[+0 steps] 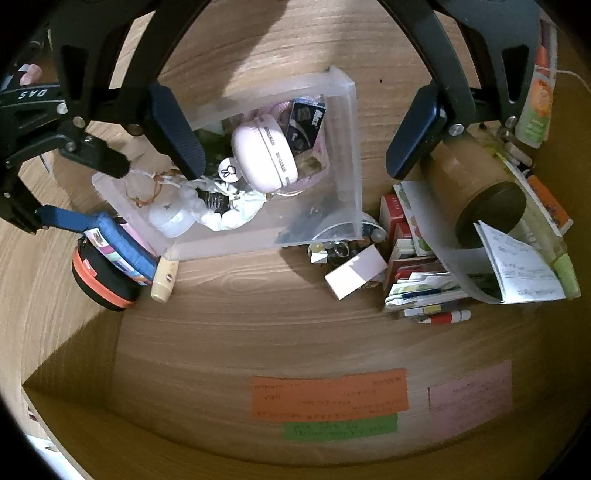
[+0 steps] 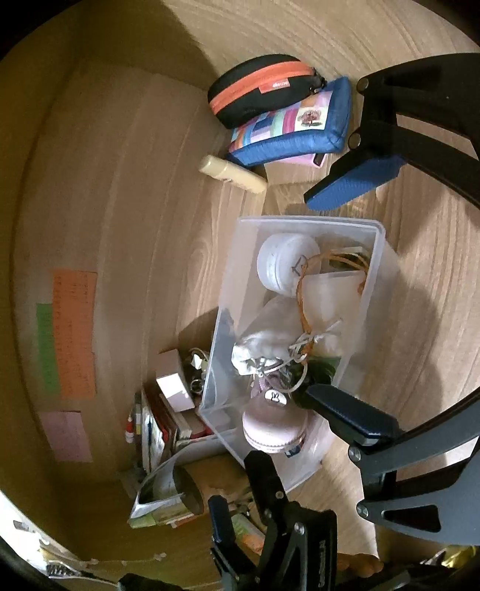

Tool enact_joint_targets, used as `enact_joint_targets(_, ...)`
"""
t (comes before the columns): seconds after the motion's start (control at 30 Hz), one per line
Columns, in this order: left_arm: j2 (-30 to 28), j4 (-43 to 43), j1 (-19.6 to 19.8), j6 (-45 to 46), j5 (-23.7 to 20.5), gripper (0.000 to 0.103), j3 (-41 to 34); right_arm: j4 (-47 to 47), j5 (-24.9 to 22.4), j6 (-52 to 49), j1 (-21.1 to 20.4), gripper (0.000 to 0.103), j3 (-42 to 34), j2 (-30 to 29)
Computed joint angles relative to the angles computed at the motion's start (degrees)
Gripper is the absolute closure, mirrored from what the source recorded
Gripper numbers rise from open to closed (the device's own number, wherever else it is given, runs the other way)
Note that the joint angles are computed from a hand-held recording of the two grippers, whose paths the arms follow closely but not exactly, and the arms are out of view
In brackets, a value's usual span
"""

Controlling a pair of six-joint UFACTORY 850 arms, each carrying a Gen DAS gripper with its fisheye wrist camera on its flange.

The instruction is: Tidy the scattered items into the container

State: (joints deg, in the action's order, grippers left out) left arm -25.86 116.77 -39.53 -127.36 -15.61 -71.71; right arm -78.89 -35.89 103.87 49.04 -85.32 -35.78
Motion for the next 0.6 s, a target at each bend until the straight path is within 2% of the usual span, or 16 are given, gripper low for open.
enact_joint_targets(0.33, 2.17, 6.55, -0.29, -8.17, -1.23, 0.003, 3.23, -4.22, -1.34, 4.78, 1.84, 0.008, 3.12, 2.35)
enact_joint_targets(0.6, 3.39, 8.25, -0.93, -10.27, -2.36, 0.003, 4.94, -6.18, -2.36, 6.73, 2.85, 0.008, 4.72, 3.22)
